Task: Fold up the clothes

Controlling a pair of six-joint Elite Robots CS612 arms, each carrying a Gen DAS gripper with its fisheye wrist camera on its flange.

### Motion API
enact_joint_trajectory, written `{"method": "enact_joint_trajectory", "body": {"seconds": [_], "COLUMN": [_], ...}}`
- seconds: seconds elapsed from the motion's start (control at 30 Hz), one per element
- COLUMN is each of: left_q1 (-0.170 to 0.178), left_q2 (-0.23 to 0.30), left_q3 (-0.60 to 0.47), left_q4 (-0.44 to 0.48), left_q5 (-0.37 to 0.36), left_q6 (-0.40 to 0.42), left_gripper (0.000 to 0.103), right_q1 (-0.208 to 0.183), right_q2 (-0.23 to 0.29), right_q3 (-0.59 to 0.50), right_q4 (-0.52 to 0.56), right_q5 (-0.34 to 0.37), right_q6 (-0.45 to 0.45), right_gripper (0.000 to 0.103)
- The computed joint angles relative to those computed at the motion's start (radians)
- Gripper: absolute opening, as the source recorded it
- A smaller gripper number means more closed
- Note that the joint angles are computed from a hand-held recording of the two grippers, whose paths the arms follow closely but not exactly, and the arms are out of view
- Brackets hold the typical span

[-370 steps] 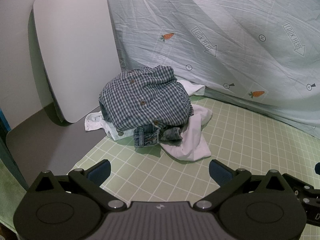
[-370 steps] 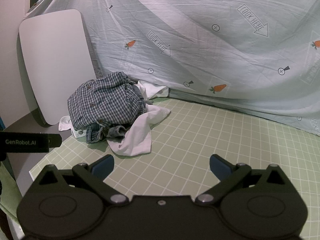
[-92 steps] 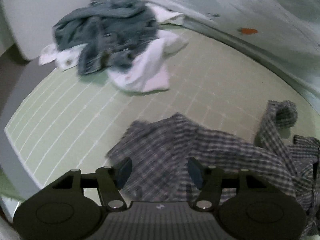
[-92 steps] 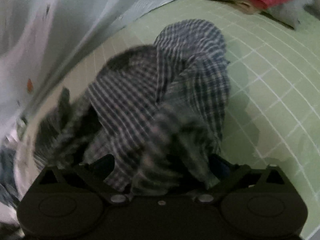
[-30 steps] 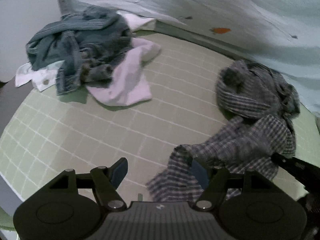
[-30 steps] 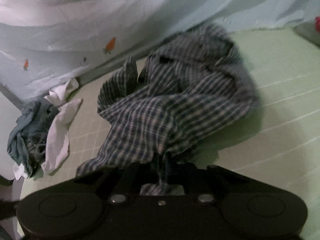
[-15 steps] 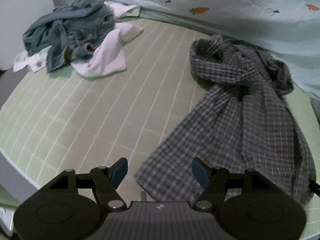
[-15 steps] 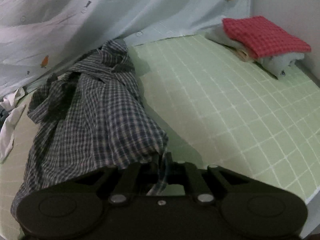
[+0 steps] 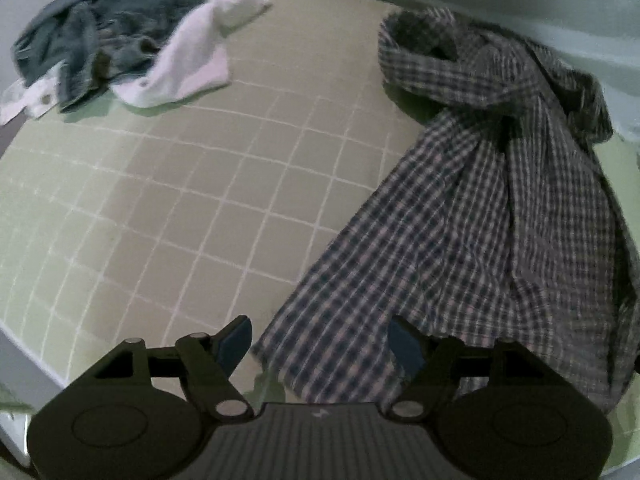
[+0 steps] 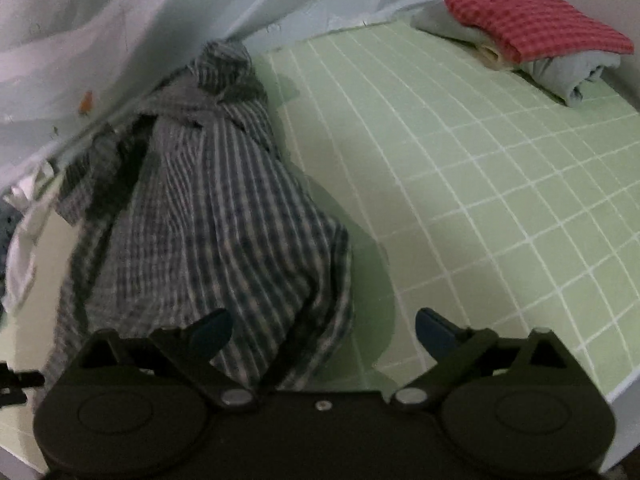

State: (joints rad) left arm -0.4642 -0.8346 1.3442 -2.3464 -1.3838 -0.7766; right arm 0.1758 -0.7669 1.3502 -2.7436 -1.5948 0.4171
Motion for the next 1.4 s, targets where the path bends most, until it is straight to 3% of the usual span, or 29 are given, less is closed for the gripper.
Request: {"method": "enact_joint_trajectory", "body": {"seconds": [0.1,0.2,0.37,0.43,0.5,0.53,0.57,0.6,0.73,0.83,0.97,1.13,1.17,1.2,1.23,1.27,1.37,1.4], "left_q1": [0.007,0.012,0.006,0.002,0.002,0.001,0.003,0.006,0.008,0.000,-0.012,-0.020,-0.022,-0.025,-0.025,-0.026,-0.020,-0.019], "left_q2": [0.026,0.045,0.059,0.059,0.056,0.055,0.055,0.055,0.043,0.020,0.000,-0.011,-0.013,-0.018,-0.019,-0.019,-0.010,-0.007], "left_q3": [-0.032,-0.052,-0.065,-0.063,-0.061,-0.060,-0.061,-0.063,-0.053,-0.033,-0.013,-0.002,0.000,0.003,0.002,0.001,-0.016,-0.019], "left_q4": [0.023,0.032,0.037,0.030,0.021,0.018,0.018,0.020,0.025,0.048,0.112,0.169,0.169,0.166,0.159,0.152,0.109,0.086], "left_q5": [-0.010,-0.029,-0.018,-0.012,-0.008,-0.006,-0.010,-0.015,0.002,0.075,0.121,0.109,0.108,0.112,0.115,0.118,0.127,0.134], "left_q6": [0.044,0.080,0.139,0.171,0.177,0.179,0.166,0.150,0.071,0.048,0.001,-0.066,-0.079,-0.093,-0.104,-0.114,-0.138,-0.141], "left_gripper": [0.076,0.076,0.074,0.068,0.049,0.030,0.003,0.003,0.002,0.002,0.002,0.004,0.008,0.010,0.014,0.028,0.062,0.066], "right_q1": [0.024,0.053,0.082,0.088,0.085,0.082,0.075,0.069,0.042,0.023,0.000,-0.007,-0.007,-0.004,0.000,0.004,0.011,0.011], "right_q2": [0.000,0.020,0.079,0.101,0.106,0.100,0.090,0.081,0.045,0.019,0.001,0.004,0.006,0.011,0.022,0.033,0.071,0.085], "right_q3": [-0.008,-0.035,-0.129,-0.164,-0.175,-0.165,-0.149,-0.134,-0.083,-0.044,-0.012,-0.020,-0.027,-0.035,-0.051,-0.068,-0.130,-0.153], "right_q4": [-0.004,-0.064,-0.050,-0.010,0.012,0.003,-0.019,-0.038,-0.078,-0.084,0.005,0.117,0.117,0.103,0.077,0.051,-0.027,-0.048], "right_q5": [-0.092,-0.176,-0.198,-0.208,-0.200,-0.196,-0.190,-0.187,-0.266,-0.337,-0.359,-0.355,-0.349,-0.356,-0.375,-0.392,-0.377,-0.352], "right_q6": [-0.050,-0.162,-0.310,-0.340,-0.369,-0.364,-0.346,-0.325,-0.227,-0.185,-0.137,-0.129,-0.129,-0.143,-0.171,-0.202,-0.309,-0.343], "right_gripper": [0.098,0.098,0.096,0.076,0.028,0.024,0.020,0.011,0.002,0.002,0.002,0.007,0.019,0.043,0.056,0.076,0.095,0.103]}}
